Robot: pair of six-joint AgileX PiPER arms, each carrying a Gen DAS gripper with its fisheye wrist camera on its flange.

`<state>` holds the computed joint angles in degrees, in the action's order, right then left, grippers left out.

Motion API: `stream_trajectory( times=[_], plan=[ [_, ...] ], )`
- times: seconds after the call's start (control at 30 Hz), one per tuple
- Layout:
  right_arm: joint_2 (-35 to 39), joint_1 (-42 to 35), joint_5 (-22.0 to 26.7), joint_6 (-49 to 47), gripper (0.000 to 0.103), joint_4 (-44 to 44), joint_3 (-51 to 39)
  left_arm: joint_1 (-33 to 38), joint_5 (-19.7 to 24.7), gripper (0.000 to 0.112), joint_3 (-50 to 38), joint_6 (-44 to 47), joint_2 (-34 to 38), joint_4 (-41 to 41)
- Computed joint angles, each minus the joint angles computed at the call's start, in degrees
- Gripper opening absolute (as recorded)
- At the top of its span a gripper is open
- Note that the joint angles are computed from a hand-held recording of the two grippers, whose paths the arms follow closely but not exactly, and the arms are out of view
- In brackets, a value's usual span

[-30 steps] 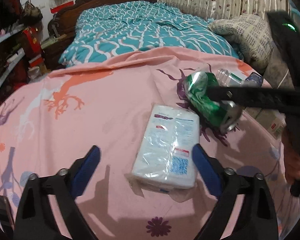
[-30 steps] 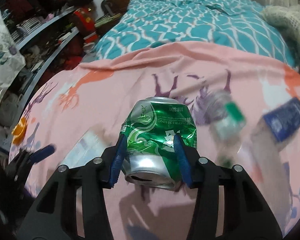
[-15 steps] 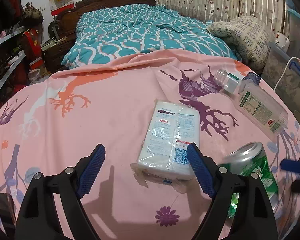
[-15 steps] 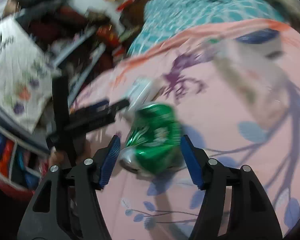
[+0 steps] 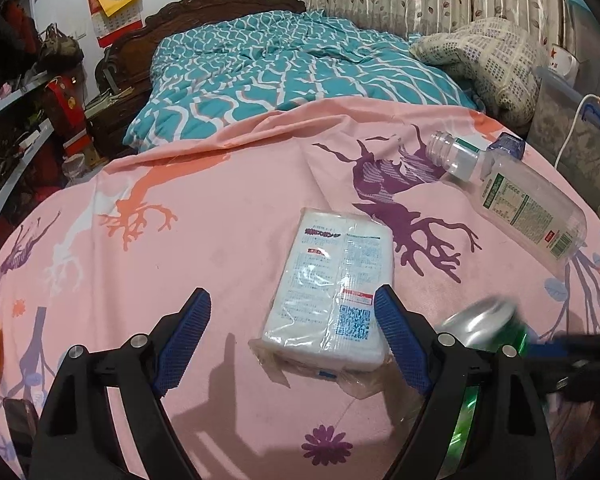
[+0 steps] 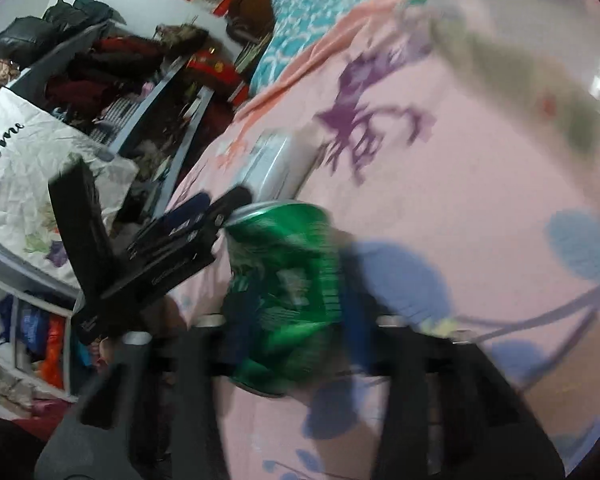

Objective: Collect trash
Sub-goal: 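Reach toward the green crushed can with right tool while left tool approaches tissue pack, then grasp the green can with right tool while left tool grasps white tissue pack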

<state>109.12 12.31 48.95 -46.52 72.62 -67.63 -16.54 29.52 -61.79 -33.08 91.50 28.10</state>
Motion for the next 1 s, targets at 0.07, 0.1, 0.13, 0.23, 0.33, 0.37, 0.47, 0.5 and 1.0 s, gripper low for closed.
stream_trajectory(
  times=[0.07,0.1,0.13,0.23,0.33,0.37,0.47,0.5,1.0],
  plan=[
    [-0.7,0.2,-0.7,-1.2,0.027,1.3,1.8,-0.2,0.0,0.072,-0.2,0.7,0.1,-0.3],
    [-1.0,-0.4,-0.1,-2.3,0.026,2.8,3.0,-0.4,-0.1,0.066,-0.2,1.1,0.0,-0.5],
    [-1.6,-1.2,0.7,-3.9,0.024,4.7,4.8,-0.7,-0.2,0.063,0.0,1.2,-0.1,-0.4],
    [-4.7,-4.1,1.5,-7.4,0.022,7.7,10.5,-2.3,-0.3,0.039,0.5,0.9,-0.8,0.3],
    [-8.6,-9.2,2.9,-10.7,0.022,10.0,17.2,-4.5,0.2,0.013,0.8,-0.6,-1.0,2.2],
    [-9.6,-10.9,3.3,-11.8,0.021,10.7,19.1,-4.9,-0.1,0.013,1.0,0.2,-1.3,1.4],
    [-13.6,-17.1,3.7,-14.5,0.021,11.6,24.8,-5.1,-0.4,0.029,1.1,2.9,-2.1,-2.0],
    [-14.2,-18.6,4.0,-15.0,0.021,11.6,25.7,-5.4,-0.2,0.059,1.2,0.7,-2.3,-0.1],
    [-20.3,-26.6,2.6,-16.9,0.021,12.1,31.8,-4.4,6.6,0.084,-7.8,-3.1,9.3,6.2]
  ],
)
